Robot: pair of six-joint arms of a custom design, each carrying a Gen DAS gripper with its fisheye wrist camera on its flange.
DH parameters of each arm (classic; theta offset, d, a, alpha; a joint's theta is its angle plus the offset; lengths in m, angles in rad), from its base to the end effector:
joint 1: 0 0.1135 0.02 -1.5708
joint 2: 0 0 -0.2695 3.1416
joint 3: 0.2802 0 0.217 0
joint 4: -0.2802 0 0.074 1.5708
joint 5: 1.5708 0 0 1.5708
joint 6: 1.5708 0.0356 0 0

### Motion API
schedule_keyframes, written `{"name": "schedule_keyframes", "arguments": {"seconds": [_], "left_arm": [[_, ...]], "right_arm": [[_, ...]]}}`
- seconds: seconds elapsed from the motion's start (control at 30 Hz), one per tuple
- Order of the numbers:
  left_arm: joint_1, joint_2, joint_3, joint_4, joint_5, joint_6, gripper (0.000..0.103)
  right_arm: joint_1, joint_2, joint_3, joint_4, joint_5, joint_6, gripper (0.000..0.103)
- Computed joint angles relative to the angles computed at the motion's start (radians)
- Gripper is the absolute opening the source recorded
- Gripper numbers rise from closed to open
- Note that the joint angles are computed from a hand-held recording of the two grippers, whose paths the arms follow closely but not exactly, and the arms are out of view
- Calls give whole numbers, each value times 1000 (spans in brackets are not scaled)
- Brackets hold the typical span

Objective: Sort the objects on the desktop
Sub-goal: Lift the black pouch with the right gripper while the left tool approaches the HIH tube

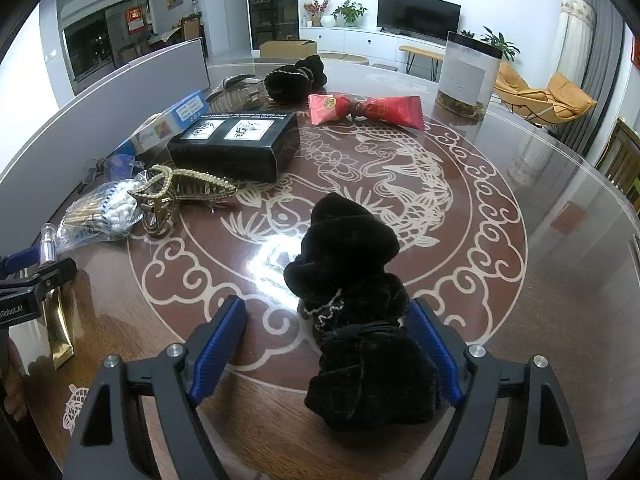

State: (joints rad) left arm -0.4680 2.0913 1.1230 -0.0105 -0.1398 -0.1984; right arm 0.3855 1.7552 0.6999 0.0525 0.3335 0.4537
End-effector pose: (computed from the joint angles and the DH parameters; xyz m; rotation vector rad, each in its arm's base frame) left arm 0.3437 -0.1682 0.1188 0.2873 2.5211 -0.0852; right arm 0.2660 0.0954 0.1358 0.2073 2.4858 -0.0867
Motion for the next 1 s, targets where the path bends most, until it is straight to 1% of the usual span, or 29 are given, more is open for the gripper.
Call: {"name": "schedule_keyframes", "arguments": {"seconds": [0.07, 0.13, 0.2, 0.27, 0.33, 0.37, 0.4, 0.47, 0.57, 0.73, 1.0], "left_arm": [[-3, 17, 36, -19, 16, 24, 100], [-11, 39, 90, -45, 39, 56, 91], [-19, 79, 151, -53, 52, 84, 89], [-22, 98, 183, -53, 65, 103, 90], [-22, 106, 200, -66, 68, 109, 94], [-21, 112, 212, -83, 67, 108, 103], [-21, 110, 210, -92, 70, 99, 103], [-21, 95, 184, -75, 62, 89, 103], [-26, 86, 152, -41, 46, 74, 103], [-26, 73, 102, 21, 48, 78, 103], [-21, 65, 92, 22, 53, 80, 103]], "right_arm": [[0, 1, 1, -1, 0, 0, 83], [-1, 0, 0, 0, 0, -1, 83], [-1, 0, 0, 0, 0, -1, 84], [-1, -1, 0, 0, -1, -1, 84], [-1, -1, 0, 0, -1, 0, 84], [0, 0, 0, -1, 0, 0, 84], [0, 0, 0, -1, 0, 0, 84], [-2, -1, -2, 0, 0, 0, 85], [-3, -2, -3, 0, 0, 0, 85], [-5, -1, -5, 2, -1, -1, 86], [-5, -1, -4, 1, 0, 0, 87]]}}
